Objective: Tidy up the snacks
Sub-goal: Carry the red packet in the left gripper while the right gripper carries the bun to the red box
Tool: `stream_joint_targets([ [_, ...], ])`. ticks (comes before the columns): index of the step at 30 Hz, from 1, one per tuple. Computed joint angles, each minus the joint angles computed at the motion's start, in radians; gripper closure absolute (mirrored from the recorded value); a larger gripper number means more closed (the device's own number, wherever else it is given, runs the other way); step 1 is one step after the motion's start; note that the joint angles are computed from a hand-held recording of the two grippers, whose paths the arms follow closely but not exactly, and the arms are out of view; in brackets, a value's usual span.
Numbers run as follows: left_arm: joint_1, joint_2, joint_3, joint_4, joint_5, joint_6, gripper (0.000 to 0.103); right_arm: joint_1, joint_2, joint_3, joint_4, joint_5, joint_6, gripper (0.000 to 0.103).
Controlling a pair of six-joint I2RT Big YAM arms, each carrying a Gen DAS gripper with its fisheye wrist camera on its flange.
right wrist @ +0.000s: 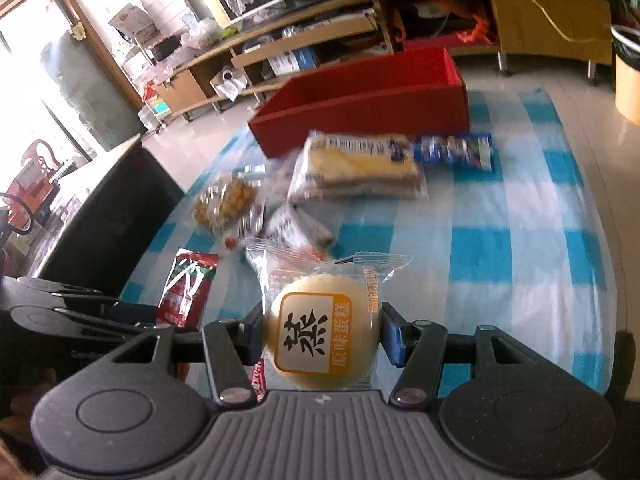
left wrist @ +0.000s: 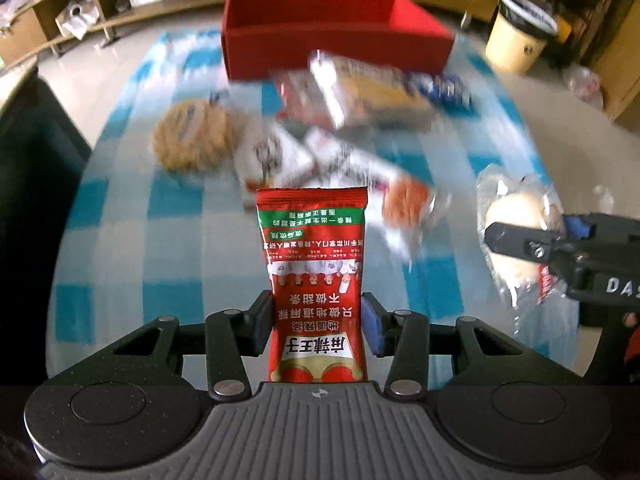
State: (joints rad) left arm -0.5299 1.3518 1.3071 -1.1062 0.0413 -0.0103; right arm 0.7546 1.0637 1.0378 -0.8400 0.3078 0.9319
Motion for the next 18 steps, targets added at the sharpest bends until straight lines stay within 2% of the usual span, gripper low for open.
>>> stream_joint_targets([
  [5, -0.012, 0.059, 0.086, 0.079, 0.020, -0.018, 0.049, -0.075, 0.037, 0.051, 0.041, 0.020, -0.090, 0.048],
  [9, -0.026, 0.130, 0.171, 0.134, -0.009, -0.017, 0.049, -0.154, 0.084, 0.090, 0.101, 0.015, -0.157, 0.048],
  [18, -0.001, 0.318, 0.390, 0.169, -0.046, -0.049, 0.049, -0.314, 0.222, 0.189, 0.196, -0.038, -0.264, 0.048],
])
